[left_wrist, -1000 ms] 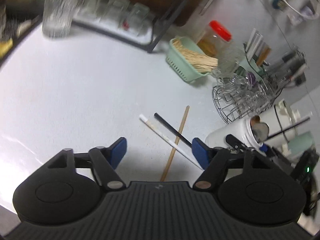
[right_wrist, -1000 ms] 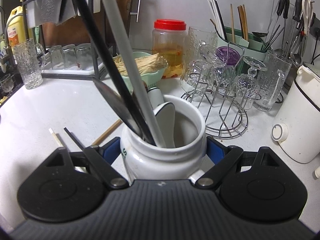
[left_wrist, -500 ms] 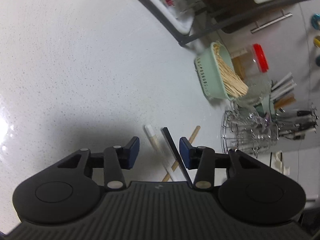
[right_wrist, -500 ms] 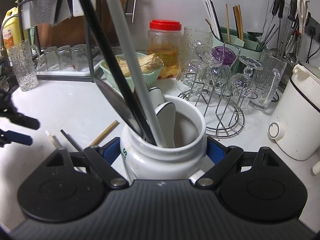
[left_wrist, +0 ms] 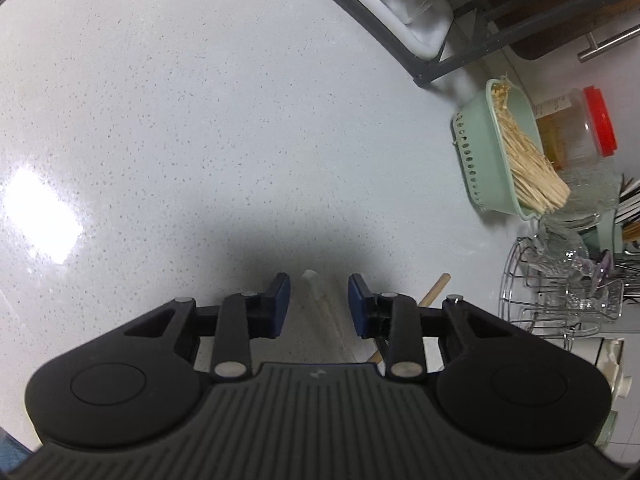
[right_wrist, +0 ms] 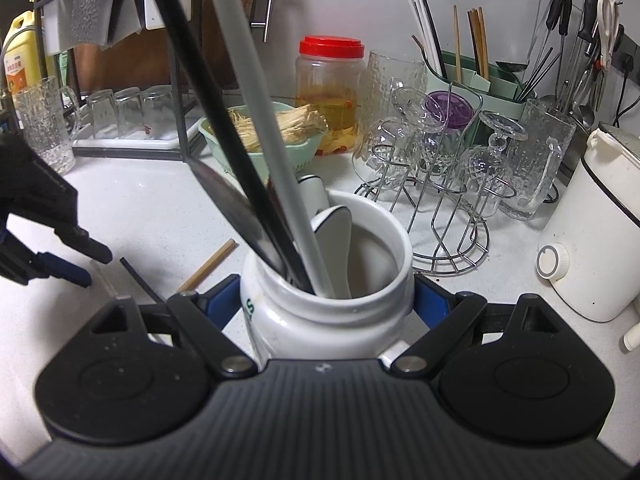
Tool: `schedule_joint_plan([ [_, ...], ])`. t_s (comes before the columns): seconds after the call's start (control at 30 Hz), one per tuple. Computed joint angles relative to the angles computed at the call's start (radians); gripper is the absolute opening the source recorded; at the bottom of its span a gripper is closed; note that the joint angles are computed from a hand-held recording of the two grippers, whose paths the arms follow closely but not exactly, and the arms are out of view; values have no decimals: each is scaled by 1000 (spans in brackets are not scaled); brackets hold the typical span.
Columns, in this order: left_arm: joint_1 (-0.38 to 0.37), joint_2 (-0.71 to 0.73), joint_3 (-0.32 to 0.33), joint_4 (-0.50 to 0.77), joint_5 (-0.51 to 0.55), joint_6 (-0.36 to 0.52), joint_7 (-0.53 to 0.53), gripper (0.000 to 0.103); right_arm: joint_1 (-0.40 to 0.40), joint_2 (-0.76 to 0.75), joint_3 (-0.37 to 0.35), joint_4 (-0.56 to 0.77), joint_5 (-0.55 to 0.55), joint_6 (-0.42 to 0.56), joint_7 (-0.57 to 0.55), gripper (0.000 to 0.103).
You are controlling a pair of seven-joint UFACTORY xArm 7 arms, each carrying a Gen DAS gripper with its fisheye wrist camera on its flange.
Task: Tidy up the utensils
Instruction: 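Grasp the second white chopstick with the left gripper, then lift the white chopstick upright with the left gripper toward the mug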
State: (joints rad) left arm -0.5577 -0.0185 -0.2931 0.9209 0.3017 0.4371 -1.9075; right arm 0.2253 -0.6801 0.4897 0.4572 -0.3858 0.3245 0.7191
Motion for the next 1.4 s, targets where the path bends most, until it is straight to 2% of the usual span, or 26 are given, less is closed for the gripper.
schedule_joint_plan([
  [0.13, -5, 45, 7, 94, -74, 126, 87, 37, 8, 5, -12, -1, 1, -7, -13, 91],
  [0.23, -21, 97, 15, 194, -62, 261, 105, 37, 14, 9, -27, -6, 8, -20, -28, 91],
  [0.33, -35, 142, 25, 270, -86, 341, 167, 37, 14, 11, -28, -6, 11, -26, -39, 91],
  [0.6, -68, 238, 50, 431, -151, 518, 232, 37, 2, 1, -15, -16, 15, -42, -36, 91],
  [0.83, -106, 328, 73, 573, -156, 658, 232, 35, -13, -12, -3, -32, 15, -73, -31, 91],
  [1.0, -126, 398, 92, 680, -158, 737, 237, 33, -22, -13, 2, -36, 15, -84, -34, 91],
  [1.07, -135, 416, 100, 712, -150, 760, 242, 24, -23, -14, 5, -36, 17, -84, -35, 91],
  [1.17, -154, 440, 112, 748, -118, 771, 249, 15, -23, -15, 5, -38, 18, -86, -37, 91],
  [1.4, -169, 422, 122, 717, -75, 732, 283, 10, 1, -5, -23, -34, 35, -76, -74, 91],
])
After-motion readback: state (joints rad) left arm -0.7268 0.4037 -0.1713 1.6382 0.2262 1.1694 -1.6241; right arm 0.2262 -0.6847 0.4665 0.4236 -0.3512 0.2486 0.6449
